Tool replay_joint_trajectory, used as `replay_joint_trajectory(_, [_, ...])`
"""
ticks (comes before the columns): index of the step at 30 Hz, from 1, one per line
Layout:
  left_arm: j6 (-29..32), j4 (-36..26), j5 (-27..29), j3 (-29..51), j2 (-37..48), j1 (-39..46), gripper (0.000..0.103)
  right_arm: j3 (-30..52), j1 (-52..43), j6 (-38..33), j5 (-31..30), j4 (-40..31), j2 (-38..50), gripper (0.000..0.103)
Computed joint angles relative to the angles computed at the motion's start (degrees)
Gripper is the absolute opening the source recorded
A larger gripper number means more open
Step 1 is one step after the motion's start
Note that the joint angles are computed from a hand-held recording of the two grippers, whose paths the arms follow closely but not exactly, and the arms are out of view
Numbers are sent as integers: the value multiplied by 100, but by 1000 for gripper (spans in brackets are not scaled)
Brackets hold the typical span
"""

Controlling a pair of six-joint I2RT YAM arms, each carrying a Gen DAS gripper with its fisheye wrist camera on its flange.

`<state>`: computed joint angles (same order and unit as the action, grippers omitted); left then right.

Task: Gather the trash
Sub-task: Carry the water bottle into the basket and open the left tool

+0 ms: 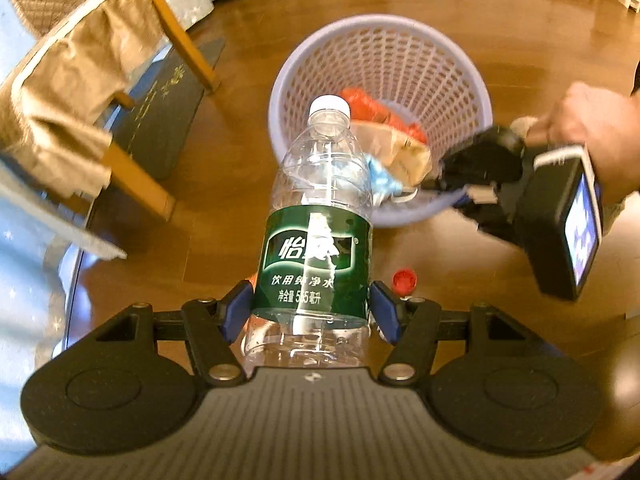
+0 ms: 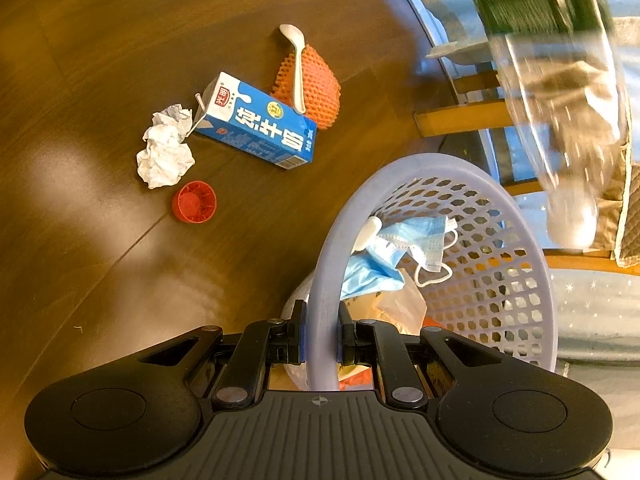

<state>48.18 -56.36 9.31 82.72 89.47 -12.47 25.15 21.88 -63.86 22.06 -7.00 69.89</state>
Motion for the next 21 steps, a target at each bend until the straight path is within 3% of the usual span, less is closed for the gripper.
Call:
replay_joint_trajectory(18, [-479, 348, -75, 950, 1207, -1142, 60, 24, -34, 143, -83, 45, 54, 9])
replay_joint_trajectory(21, [-745, 708, -63, 929, 1282, -1290, 70, 13, -73, 121, -119, 39, 25, 9])
